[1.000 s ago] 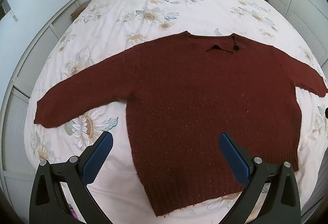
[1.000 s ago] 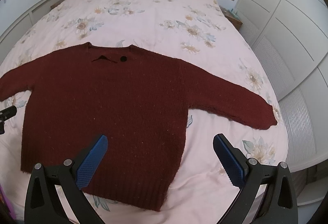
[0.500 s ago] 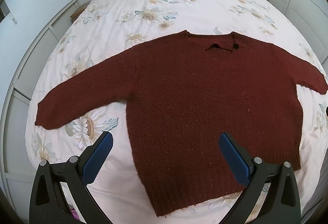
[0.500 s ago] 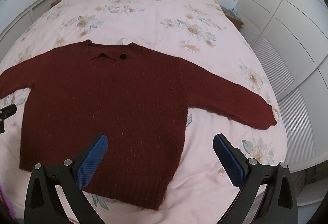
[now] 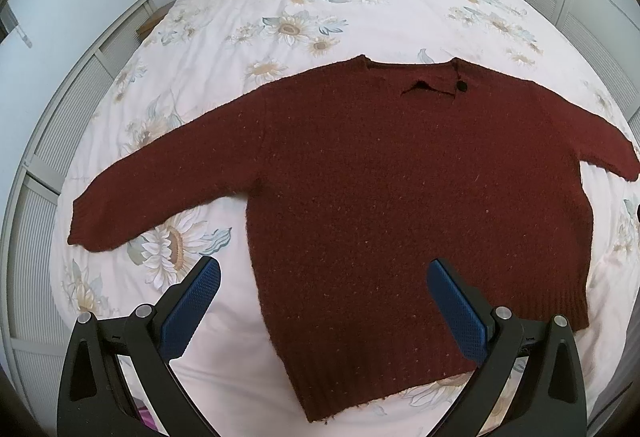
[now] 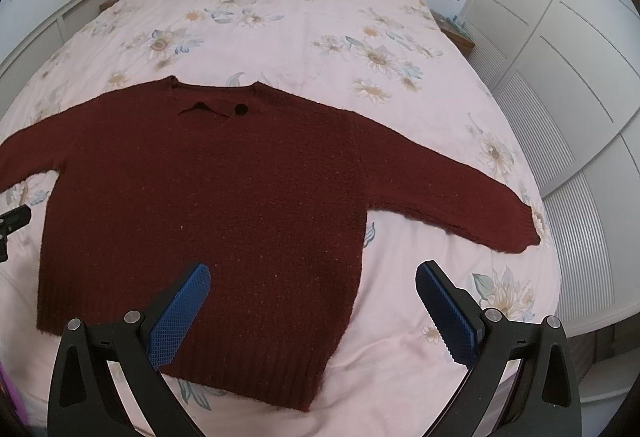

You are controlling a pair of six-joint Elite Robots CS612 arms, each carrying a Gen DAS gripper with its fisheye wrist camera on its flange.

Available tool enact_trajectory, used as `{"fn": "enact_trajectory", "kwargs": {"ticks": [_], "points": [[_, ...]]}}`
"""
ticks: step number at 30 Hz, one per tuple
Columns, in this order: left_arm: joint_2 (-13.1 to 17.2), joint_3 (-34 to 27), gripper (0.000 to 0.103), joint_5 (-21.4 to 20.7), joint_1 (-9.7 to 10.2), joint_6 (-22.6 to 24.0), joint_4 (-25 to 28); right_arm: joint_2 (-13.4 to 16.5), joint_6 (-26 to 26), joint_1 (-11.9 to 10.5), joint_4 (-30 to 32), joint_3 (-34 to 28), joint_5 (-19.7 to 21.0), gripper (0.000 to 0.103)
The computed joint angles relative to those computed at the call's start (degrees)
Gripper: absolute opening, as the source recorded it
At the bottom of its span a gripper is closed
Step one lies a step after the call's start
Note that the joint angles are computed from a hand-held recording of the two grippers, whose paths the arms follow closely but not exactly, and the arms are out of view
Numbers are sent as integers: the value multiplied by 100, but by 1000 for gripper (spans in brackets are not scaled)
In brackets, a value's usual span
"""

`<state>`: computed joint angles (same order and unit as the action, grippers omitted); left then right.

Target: Fold small clothes

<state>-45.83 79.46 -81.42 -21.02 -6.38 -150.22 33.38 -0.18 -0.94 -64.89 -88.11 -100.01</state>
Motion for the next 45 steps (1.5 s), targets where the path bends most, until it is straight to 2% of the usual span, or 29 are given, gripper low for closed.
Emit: {"fn": "enact_trajectory", "kwargs": {"ticks": [3, 9, 13, 21, 25, 30, 36, 42, 45], "points": [[22, -46, 102, -46, 11, -5, 56, 2, 70, -32, -22, 26, 87, 102], [114, -235, 102, 4, 19, 141, 287, -11, 136, -95, -61, 126, 38, 102], [235, -444, 102, -105, 39, 225, 393, -5, 244, -197, -129, 211, -28, 102], [625, -1089, 102, -172, 50, 426, 829, 77, 628, -576, -282, 529, -100, 102], [881, -1463, 102, -219, 67, 342, 1053, 150, 862, -815, -475, 761, -142, 102], [1138, -1836, 102, -303, 91, 126, 1307, 184, 1514, -1118, -552, 1171, -467, 102], [1348, -2160, 102, -401, 146, -40, 1659, 193, 2644, -1537, -527, 1425, -391, 102], [1431, -2267, 102, -422, 215, -192, 1813, 228, 3522, -1885, -477, 1498, -27, 102], [1473, -2341, 102, -424, 243, -208, 1915, 302, 3629, -1995, -620, 1447, 204, 102]]}}
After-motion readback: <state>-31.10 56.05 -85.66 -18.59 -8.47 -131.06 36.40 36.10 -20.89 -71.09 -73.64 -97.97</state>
